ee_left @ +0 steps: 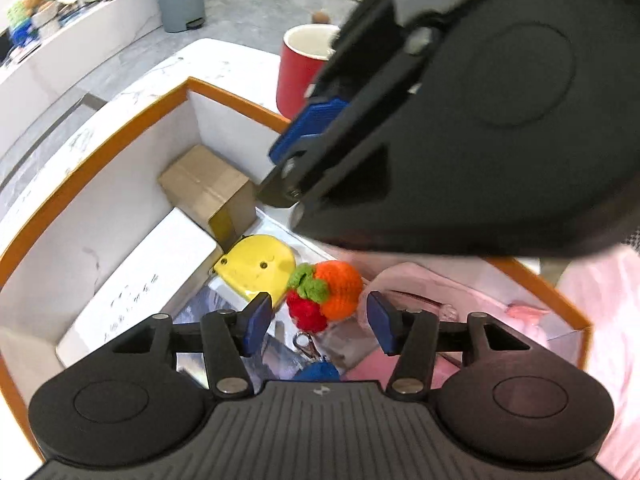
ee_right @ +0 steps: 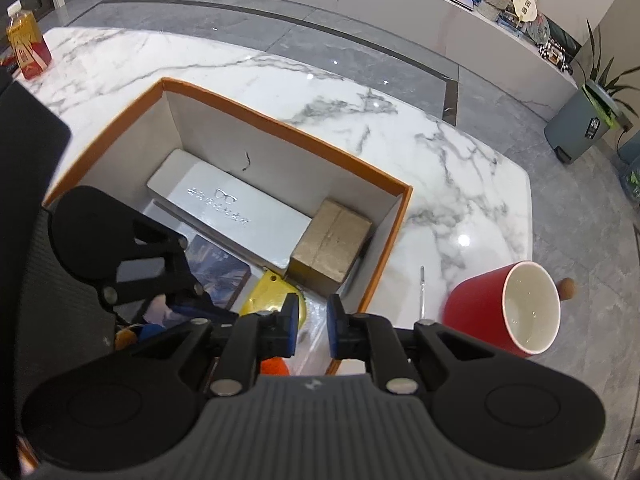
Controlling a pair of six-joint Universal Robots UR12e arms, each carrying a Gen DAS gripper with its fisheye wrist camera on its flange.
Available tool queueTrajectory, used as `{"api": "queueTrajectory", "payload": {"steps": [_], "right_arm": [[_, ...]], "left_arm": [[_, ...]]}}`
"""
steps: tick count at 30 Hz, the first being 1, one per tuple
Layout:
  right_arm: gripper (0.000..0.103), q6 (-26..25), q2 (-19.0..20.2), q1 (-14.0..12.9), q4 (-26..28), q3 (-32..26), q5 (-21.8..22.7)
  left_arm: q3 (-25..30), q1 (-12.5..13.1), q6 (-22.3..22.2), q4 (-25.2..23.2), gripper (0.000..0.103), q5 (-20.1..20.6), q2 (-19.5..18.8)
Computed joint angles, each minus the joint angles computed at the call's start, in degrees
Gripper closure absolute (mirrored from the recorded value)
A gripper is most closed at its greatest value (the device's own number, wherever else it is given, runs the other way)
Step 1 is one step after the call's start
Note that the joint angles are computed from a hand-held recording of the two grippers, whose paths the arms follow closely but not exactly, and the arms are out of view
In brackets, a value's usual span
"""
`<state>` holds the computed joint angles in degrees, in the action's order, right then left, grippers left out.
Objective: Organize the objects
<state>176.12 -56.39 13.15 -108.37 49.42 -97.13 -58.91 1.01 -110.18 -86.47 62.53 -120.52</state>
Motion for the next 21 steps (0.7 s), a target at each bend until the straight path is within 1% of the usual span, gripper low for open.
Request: {"api": "queueTrajectory", "payload": {"steps": [1, 4, 8, 9, 10, 11, 15, 17, 19, 21], "right_arm": [[0.088, 0.2, -0.2, 0.0, -0.2, 0.2, 0.2], [0.081, 1.0, -1.1, 0.1, -1.0, 0.8, 0.3], [0.078, 2.1, -2.9, 0.6, -3.0, 2.5, 0.1], [0.076, 2.6, -3.5, 0.7, -3.7, 3.2, 0.3], [0.071, 3.2, -4.4, 0.8, -4.9, 4.2, 0.6], [0.068, 3.8, -5.1, 0.9, -6.1, 5.1, 0.9], [0.066, 5.8, -8.8, 1.5, -11.8, 10.2, 2.8], [0.062, 7.0, -10.7, 2.1, -15.4, 13.1, 3.2], [0.059, 8.2, -12.6, 2.9, -20.1, 16.6, 2.4], [0.054, 10.9, -14.4, 3.8, -25.2, 19.9, 1.3]], "left_arm": [[-0.4, 0.4, 0.0, 0.1, 0.041, -0.6, 0.5], [-2.5, 1.4, -0.5, 2.1, 0.041, -1.5, 2.6], [-6.8, 2.8, -3.7, 7.8, 0.04, -1.4, 6.3], [-7.8, 3.0, -5.4, 10.3, 0.04, -1.8, 6.9], [-9.6, 3.6, -7.0, 13.1, 0.04, -2.7, 8.1], [-9.1, 3.5, -9.0, 14.4, 0.04, -3.2, 8.3], [-13.5, 5.8, -16.0, 22.8, 0.036, -6.2, 11.8], [-16.0, 6.5, -20.1, 28.0, 0.035, -7.4, 13.8], [-18.8, 7.5, -24.3, 32.8, 0.034, -8.5, 15.6], [-21.0, 8.0, -29.0, 37.1, 0.032, -8.7, 16.6]]}}
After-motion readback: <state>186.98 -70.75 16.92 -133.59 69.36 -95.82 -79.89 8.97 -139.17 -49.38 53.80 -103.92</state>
